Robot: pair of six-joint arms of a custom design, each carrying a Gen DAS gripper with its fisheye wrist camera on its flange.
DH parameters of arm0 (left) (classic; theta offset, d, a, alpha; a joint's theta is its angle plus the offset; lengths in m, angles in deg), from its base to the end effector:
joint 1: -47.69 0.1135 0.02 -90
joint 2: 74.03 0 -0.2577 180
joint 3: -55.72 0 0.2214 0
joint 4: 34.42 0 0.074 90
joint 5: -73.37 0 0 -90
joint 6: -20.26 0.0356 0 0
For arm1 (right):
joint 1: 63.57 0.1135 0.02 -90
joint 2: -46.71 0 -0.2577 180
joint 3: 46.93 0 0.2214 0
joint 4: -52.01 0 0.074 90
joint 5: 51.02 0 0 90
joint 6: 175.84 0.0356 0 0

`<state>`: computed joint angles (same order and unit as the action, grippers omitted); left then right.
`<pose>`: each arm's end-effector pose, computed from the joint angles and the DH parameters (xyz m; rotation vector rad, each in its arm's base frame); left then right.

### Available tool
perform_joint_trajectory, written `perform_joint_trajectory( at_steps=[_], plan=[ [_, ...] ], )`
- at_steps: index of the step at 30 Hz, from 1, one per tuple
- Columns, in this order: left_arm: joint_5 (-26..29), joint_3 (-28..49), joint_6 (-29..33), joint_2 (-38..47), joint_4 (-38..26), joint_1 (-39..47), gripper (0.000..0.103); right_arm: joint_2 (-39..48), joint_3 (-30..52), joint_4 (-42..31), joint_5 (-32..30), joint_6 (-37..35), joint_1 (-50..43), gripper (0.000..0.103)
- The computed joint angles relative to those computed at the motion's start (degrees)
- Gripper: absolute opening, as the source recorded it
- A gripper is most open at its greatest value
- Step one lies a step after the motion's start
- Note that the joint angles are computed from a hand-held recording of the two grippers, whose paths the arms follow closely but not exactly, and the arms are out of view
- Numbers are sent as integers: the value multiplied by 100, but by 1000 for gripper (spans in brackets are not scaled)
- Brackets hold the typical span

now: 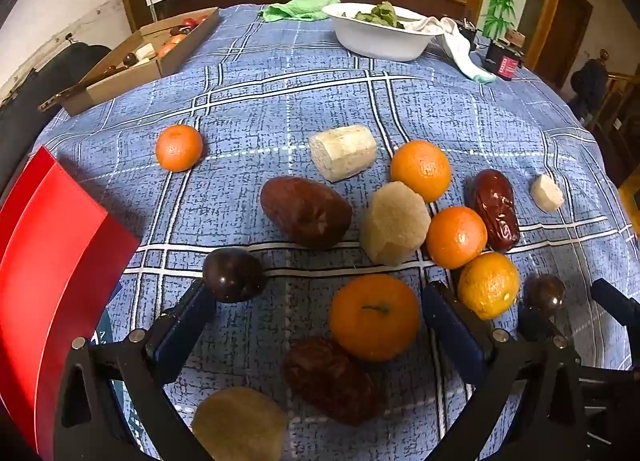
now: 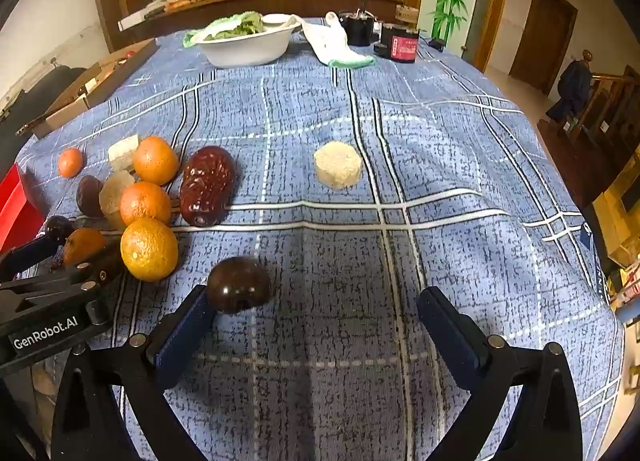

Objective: Organize fruits

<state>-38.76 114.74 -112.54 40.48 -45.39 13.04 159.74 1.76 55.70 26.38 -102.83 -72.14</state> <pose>0.2504 -0.1567 0.0675 -0.2887 2.5703 0.0574 0.2681 -0.0326 0.0563 -0.2651 2.5800 0.1289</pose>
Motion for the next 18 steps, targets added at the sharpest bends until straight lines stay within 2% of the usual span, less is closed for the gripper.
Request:
perform_joint_trajectory(
  at_steps=[5,9,11,13,15,17,18],
  plan=[
    [194,-475,30,-343,355,36,102,-8,11,-47,24,24,-23,102],
    [-102,-985,-202,-938,468,-180,102,-225,-82,-228,-12,135,-75,102],
    [-401,-1331,-291,-1527,415,-329,102,-623,-435,-68,-203,179,-159,102],
    [-934,-1584,-461,-2114,182,-620,102,-1104,-832,130,-303,195,-176,102],
    [-1561,-1816,-832,-2827,-258,-1044,102,-1635,-1220,286,-449,276,-217,102],
    [-2332,-1829,-1322,-3335,-984,-1574,102,-2168,-1610,458,-598,356,-263,102],
    [-2569,-1889,-1459,-3449,-1076,-1722,102,-2477,-1843,582,-662,401,-265,102]
  ],
)
